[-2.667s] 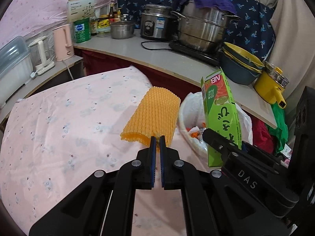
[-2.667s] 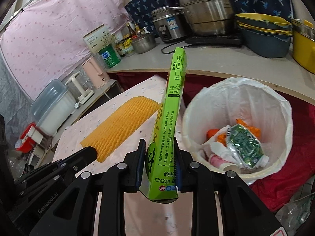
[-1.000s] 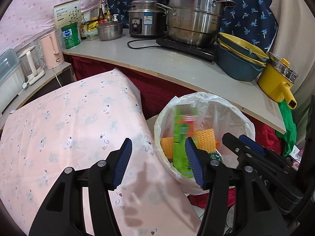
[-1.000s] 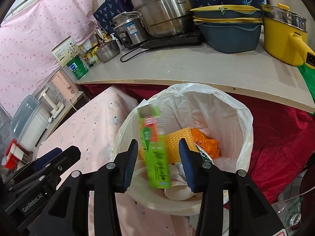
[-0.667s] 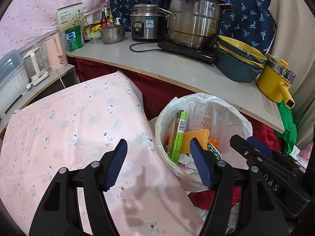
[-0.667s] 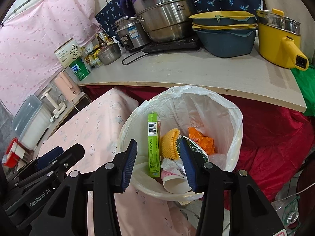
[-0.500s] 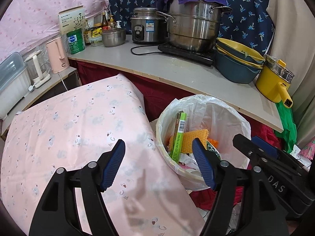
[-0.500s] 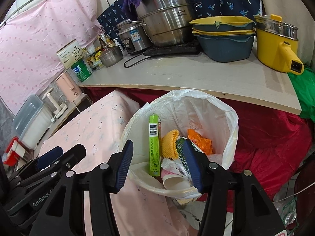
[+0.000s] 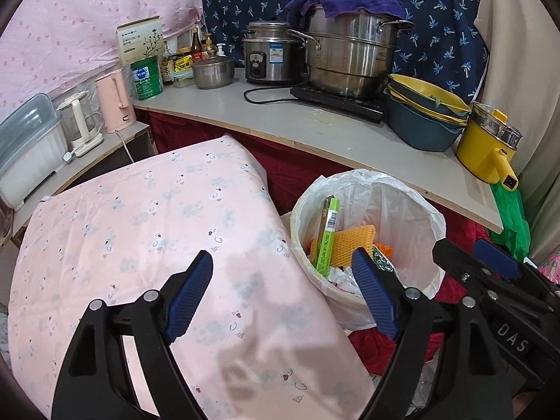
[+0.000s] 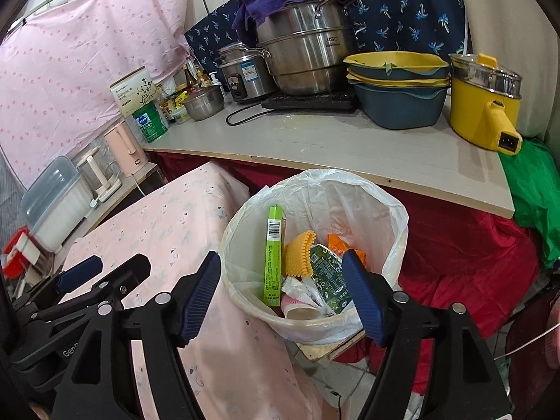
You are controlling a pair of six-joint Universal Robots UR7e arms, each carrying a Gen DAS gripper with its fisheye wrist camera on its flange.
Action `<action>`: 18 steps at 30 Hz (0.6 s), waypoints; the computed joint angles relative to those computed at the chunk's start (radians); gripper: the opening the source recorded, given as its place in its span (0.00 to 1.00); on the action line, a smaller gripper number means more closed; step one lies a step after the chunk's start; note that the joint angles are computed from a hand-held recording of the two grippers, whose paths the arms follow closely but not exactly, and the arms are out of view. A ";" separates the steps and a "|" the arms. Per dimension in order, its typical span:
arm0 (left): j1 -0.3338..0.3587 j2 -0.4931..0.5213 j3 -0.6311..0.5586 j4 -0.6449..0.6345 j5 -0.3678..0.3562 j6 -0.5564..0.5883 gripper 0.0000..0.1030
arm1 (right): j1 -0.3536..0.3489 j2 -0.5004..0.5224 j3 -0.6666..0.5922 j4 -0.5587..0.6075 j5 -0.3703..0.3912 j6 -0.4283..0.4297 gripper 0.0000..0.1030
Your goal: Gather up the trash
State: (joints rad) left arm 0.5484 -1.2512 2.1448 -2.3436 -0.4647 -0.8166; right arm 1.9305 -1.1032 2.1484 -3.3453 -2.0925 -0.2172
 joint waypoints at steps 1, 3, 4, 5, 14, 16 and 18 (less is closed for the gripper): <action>-0.003 -0.005 0.002 0.021 0.005 -0.019 0.80 | 0.004 0.000 0.003 -0.007 -0.007 -0.006 0.70; -0.007 -0.017 0.007 0.052 0.012 -0.047 0.84 | 0.011 0.000 0.010 -0.020 -0.019 -0.017 0.74; -0.009 -0.023 0.009 0.065 0.012 -0.058 0.84 | 0.016 0.000 0.012 -0.024 -0.027 -0.023 0.75; -0.010 -0.029 0.010 0.079 0.011 -0.069 0.84 | 0.019 0.000 0.015 -0.025 -0.031 -0.027 0.76; -0.032 -0.062 0.017 0.236 0.023 -0.188 0.86 | 0.044 0.003 0.038 -0.029 -0.068 -0.103 0.84; -0.037 -0.067 0.018 0.271 0.021 -0.215 0.86 | 0.045 0.000 0.049 -0.039 -0.065 -0.118 0.89; -0.041 -0.073 0.020 0.294 0.018 -0.235 0.87 | 0.047 -0.003 0.060 -0.056 -0.064 -0.124 0.94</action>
State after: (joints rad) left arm 0.5076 -1.3245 2.1650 -2.0496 -0.4465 -1.0516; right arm 1.9776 -1.1059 2.2080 -3.4010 -2.1561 -0.3413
